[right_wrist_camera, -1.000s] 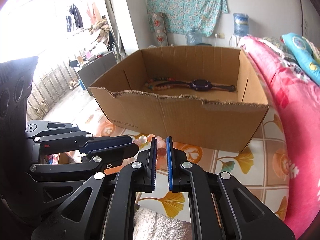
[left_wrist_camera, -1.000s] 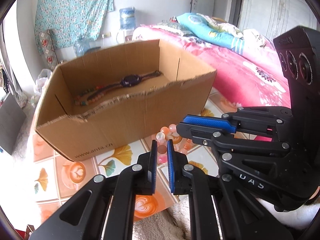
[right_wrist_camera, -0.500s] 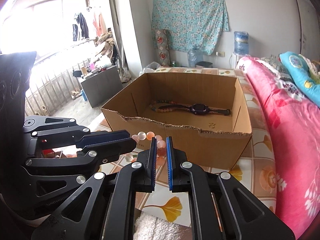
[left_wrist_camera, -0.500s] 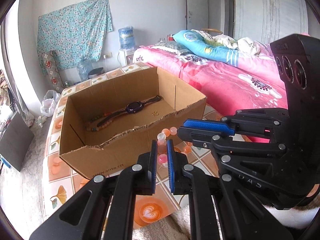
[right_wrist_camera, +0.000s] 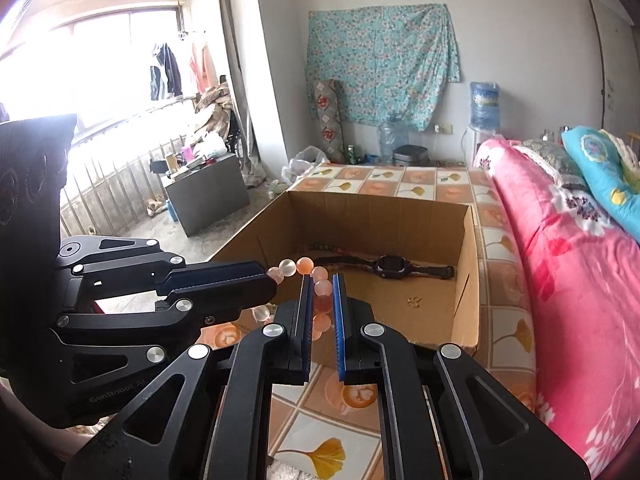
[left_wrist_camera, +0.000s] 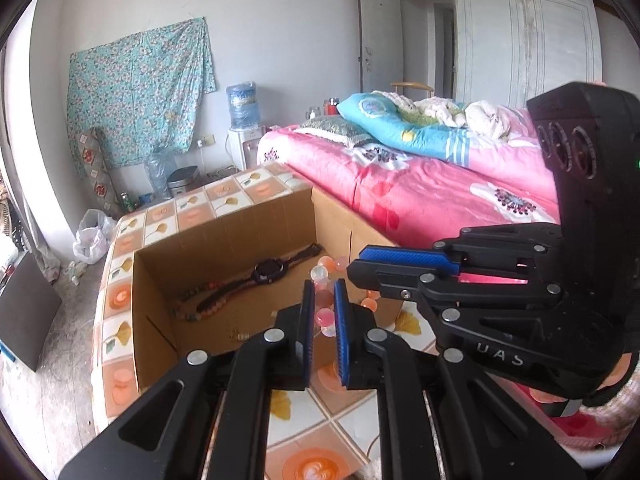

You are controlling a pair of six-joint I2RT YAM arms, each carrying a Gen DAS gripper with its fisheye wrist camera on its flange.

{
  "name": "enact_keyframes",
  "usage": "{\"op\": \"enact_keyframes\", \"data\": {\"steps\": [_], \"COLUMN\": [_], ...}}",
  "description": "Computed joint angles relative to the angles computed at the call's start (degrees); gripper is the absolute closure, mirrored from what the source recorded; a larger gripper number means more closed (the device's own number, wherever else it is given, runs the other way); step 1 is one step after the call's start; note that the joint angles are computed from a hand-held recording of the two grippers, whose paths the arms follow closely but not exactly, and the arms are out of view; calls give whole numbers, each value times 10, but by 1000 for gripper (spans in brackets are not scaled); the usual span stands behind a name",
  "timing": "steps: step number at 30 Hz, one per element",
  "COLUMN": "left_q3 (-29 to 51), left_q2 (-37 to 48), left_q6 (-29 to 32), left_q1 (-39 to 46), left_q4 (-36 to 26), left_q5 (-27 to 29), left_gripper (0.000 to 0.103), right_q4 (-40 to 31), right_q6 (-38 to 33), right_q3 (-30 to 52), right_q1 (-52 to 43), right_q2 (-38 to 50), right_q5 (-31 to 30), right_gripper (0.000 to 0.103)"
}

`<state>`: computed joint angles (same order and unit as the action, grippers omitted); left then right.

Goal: Organize jewelry
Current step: 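Lower the bracelet into the box and open the right gripper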

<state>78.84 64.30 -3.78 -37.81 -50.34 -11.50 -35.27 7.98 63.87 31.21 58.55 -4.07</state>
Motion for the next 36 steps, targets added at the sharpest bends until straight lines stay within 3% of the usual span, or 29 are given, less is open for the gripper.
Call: {"op": "enact_keyframes", "data": {"steps": [5,9,17,21,25,32,36], "left_q3": [71,139,236,259,297,421,494], "left_q2": [79,163,312,360,398,502,566], "left_q6": [46,59,99,94,99,105,96], "left_q1": [98,183,267,288,279,240,226], "left_q4": [0,-33,-125,-154,-185,-279,-337], "left_q5": [101,186,224,241,260,307,310], "left_gripper": [94,94,94,94,94,93,93], "right_q4": [-43,-94,-268,-335,-388,-470,-484], "right_q6": [-23,-38,-64,-83,-110,-173,-202], "right_q3": [100,202,468,587,650,672,677], "right_q1": [-87,-113,-108,-98,-102,-129,-114], "right_q2": [111,224,511,611,655,675,667], "right_q5": [-119,-175,-246,-235,-236,-201,-135], "right_gripper": [95,95,95,95,95,95,92]}}
